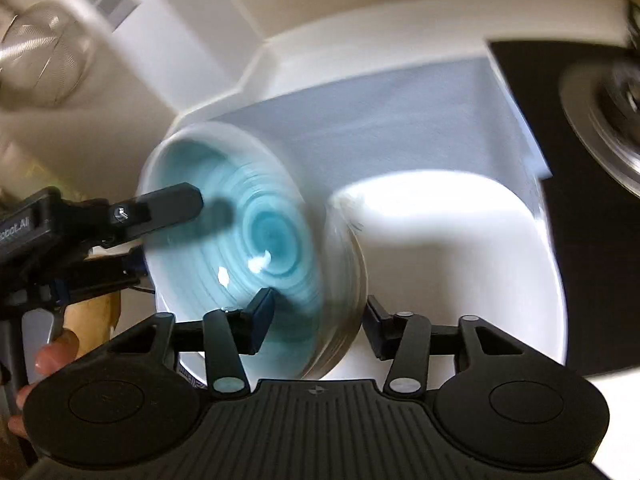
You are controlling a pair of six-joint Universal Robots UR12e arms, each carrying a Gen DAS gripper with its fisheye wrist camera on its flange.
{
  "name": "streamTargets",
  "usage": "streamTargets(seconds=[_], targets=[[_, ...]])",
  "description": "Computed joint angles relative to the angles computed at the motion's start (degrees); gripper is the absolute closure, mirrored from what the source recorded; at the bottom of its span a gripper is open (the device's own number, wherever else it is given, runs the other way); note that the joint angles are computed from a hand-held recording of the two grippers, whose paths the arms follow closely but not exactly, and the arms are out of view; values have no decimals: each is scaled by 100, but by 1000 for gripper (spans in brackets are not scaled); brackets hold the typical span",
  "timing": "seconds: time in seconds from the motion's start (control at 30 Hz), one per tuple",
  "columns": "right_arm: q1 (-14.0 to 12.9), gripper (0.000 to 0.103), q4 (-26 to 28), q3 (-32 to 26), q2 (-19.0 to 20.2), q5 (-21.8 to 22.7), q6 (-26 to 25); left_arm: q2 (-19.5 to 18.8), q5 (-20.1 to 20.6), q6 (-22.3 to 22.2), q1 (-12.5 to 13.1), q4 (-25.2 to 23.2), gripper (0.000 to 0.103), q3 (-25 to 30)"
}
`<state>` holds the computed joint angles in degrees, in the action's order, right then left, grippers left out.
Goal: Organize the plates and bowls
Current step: 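Lift the bowl stack with both grippers and carry it over the floral plates, then lower the bowl stack onto the plates and open both grippers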
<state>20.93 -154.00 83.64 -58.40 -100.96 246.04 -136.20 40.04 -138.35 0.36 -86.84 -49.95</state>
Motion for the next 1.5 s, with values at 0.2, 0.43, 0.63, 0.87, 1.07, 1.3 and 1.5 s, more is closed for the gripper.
streamTargets(seconds=[0.2,0.43,0.63,0.87,1.07,1.3,1.5], targets=[[-59,67,158,403,-279,59,623,-103,482,-153,-257,-95,35,67],[-136,67,329,660,-511,53,539,-79,599,33,-343,-310,35,-28],[-209,65,267,700,-550,242,448,30,767,303,-336,-208,18,-117],[-135,76,246,632,-631,-315,-1,163,762,514,-291,69,11,-272],[-202,86,211,629,-612,-32,-139,209,752,566,-234,75,1,-273],[-119,76,422,505,-573,-302,-22,447,680,907,-159,457,0,-566],[216,46,1100,173,-506,-1328,79,773,552,1434,-69,1351,0,-1059]])
